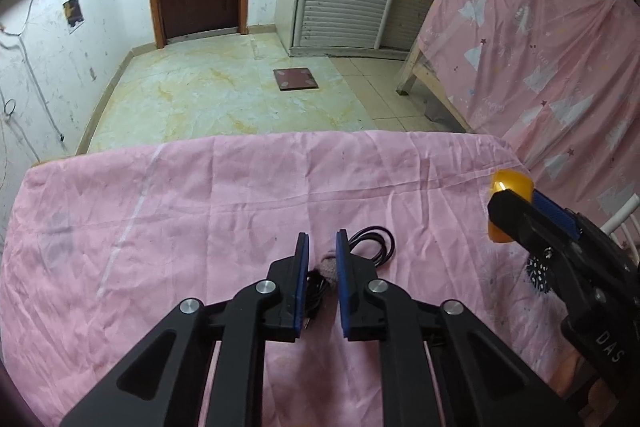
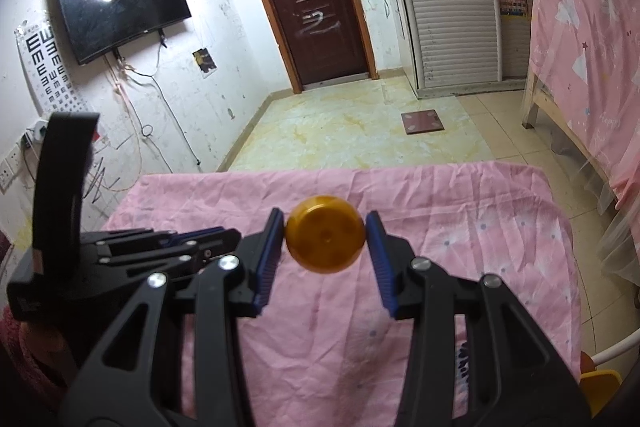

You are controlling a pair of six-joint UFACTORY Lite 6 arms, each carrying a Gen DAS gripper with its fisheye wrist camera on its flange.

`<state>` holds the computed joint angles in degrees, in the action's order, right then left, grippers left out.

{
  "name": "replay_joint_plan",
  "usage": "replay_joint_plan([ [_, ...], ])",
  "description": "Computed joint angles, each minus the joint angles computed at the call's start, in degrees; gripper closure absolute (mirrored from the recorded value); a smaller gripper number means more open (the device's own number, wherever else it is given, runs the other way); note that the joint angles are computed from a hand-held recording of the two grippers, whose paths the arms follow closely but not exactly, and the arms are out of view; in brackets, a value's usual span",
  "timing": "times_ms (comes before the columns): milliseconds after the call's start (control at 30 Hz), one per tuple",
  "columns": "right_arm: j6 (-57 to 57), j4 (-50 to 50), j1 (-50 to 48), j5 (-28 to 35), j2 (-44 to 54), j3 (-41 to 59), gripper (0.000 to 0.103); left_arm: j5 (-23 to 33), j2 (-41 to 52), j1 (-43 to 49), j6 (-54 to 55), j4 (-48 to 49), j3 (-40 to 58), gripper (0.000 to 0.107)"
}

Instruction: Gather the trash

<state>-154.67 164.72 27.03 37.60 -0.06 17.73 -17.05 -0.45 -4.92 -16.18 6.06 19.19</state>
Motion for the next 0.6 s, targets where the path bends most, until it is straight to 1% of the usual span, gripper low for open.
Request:
replay_joint_plan([
  [33,-0.13,0.24,0.18,0.0,0.05,0.01,0.063,-0.6,0.79,-0.78,4.49,-4.38,0.29,0.101],
  [133,-0.17,0.03,0.04,0.17,0.12,0.0,0.063,-1.6,2.02,-2.69,11.75,-11.51,0.77,0.101],
  [267,-0.5,0.58,0.59,0.27,0.36,0.11,0.063,-2.41,2.41,-4.46,17.94,-16.3,1.02,0.098],
  [333,-0.51,0.55,0.54,0.35,0.38,0.1,0.063,-2.43,2.72,-5.2,21.34,-18.91,1.5,0.088],
  [367,-0.52,0.7,0.63,0.34,0.39,0.1,0.063,-2.24,2.84,-4.93,21.33,-17.68,1.6,0.075],
  [400,-0.48,0.63,0.56,0.44,0.44,0.1,0.063,-2.35,2.9,-4.91,22.66,-18.12,1.71,0.054],
  [433,-0.43,0.64,0.57,0.47,0.46,0.11,0.063,-1.52,3.31,-4.26,22.62,-16.32,2.13,0.042],
  [467,-0.64,1.39,1.19,0.29,0.22,0.06,0.063,-1.27,3.63,-3.31,20.18,-12.74,2.12,0.029],
  [600,-0.55,1.15,1.21,0.09,-0.09,0.04,0.063,-0.96,3.65,-1.11,18.15,-8.96,1.86,0.03],
])
